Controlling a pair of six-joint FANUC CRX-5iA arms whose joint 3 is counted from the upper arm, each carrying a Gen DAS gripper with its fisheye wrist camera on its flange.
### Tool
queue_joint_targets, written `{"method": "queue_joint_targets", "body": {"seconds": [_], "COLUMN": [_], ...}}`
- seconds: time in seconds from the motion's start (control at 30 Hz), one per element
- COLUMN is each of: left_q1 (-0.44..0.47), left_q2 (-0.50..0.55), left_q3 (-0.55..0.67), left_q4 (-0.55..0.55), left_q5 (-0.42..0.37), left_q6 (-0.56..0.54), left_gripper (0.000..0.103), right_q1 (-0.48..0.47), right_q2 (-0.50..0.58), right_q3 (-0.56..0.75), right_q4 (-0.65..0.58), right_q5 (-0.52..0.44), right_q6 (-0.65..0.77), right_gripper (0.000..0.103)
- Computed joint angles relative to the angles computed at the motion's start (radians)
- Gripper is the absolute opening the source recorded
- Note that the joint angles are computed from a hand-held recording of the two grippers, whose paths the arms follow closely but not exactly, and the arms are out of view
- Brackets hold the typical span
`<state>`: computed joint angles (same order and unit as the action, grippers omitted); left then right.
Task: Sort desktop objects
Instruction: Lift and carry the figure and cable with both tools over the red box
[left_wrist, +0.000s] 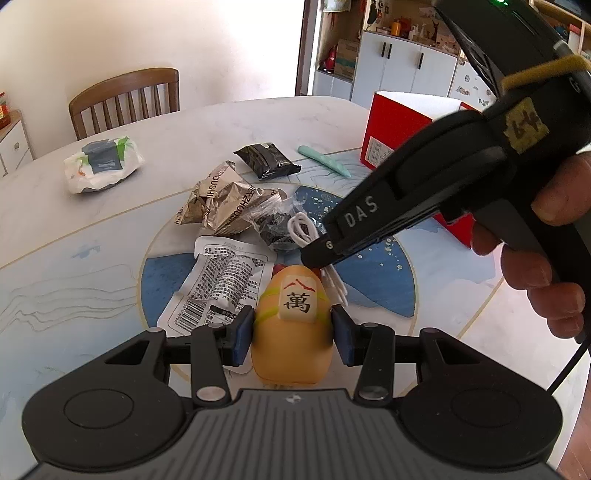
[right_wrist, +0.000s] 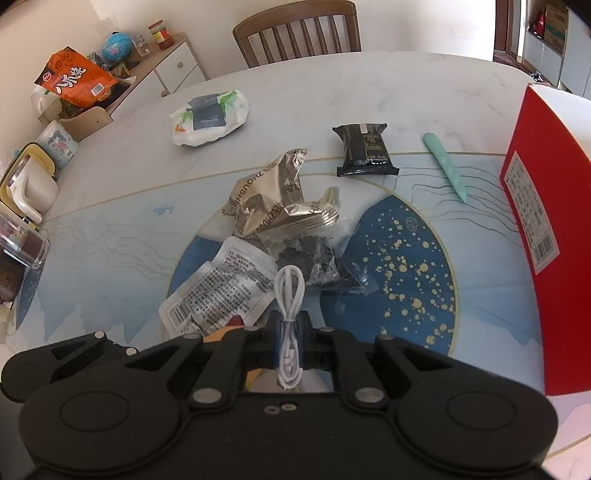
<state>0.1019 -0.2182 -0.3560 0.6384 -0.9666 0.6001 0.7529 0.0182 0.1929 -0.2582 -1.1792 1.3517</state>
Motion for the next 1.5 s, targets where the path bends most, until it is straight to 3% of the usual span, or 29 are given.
{"method": "queue_joint_targets", "body": {"seconds": [0.7, 1.13, 1.5], "left_q1": [-0.039, -0.127, -0.235], "left_q2": [-0.035, -0.023, 0.019], "left_q3": [0.079, 0.163, 0.238], "left_q4": [-0.015, -0.033, -0.052], "left_q5": [-0.049, -0.059, -0.02], "left_q6": [0.095, 0.168, 0.242], "left_gripper": [0.044, 0.044, 0.044], "right_q1": [-0.112, -0.228, -0.373], "right_q2": [-0.102, -0.147, -0.137], "right_q3": [0.014, 0.05, 0.105], "right_q4": [-0.077, -0.141, -0.223], "right_q5": [-0.079, -0.117, -0.169], "right_q6": [0.051, 0.114, 0.203], "right_gripper": [0.008, 0.008, 0.008]}}
